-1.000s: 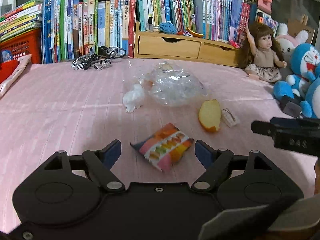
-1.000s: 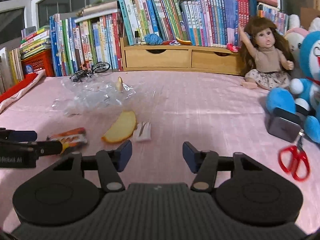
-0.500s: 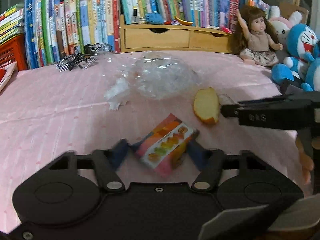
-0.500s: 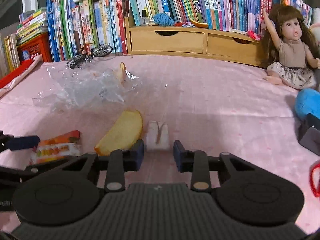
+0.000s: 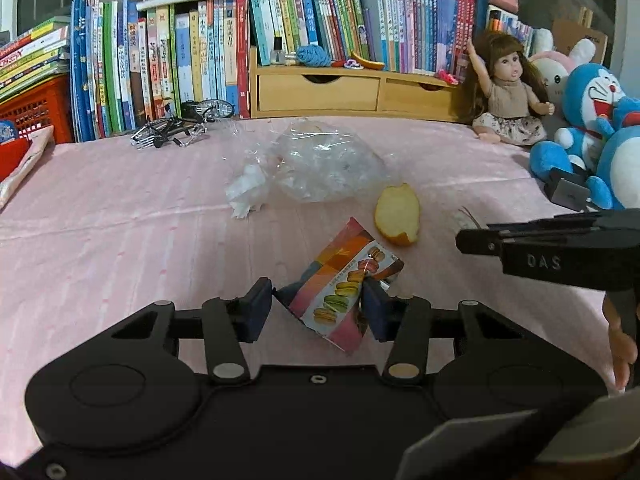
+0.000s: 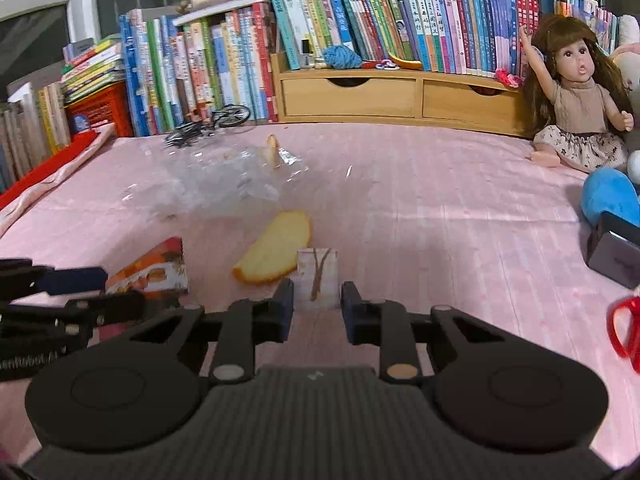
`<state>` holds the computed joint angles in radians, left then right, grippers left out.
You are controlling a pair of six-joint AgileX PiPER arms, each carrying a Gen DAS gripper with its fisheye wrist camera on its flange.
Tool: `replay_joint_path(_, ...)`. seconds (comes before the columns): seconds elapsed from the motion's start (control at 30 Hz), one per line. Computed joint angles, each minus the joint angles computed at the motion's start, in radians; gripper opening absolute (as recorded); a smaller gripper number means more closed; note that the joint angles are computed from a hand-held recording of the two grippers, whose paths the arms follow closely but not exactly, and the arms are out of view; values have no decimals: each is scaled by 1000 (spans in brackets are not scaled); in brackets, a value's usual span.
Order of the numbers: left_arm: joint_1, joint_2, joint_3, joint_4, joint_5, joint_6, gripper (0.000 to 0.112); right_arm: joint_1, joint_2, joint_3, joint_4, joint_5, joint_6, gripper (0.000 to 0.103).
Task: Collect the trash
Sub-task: 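Grasp the macaron box with the left tool while the right tool grasps the white tissue packet, then lower the macaron box and tissue packet into the black bin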
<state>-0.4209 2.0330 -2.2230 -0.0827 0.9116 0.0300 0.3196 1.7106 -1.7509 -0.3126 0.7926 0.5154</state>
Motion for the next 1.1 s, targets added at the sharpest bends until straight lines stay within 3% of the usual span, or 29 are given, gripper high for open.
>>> replay_joint_path(0.33, -1, -237, 327, -13, -91, 11, 46, 115, -217, 241, -62, -47, 112, 31)
replay_joint_path(0.6, -7, -411, 531, -9, -123, -9, 46, 249, -318, 335, -181, -19, 258, 31)
replay_joint_path(1.1, 31, -786, 890, -85, -72, -10, 46, 568, -480, 529, -339, 99, 556, 31)
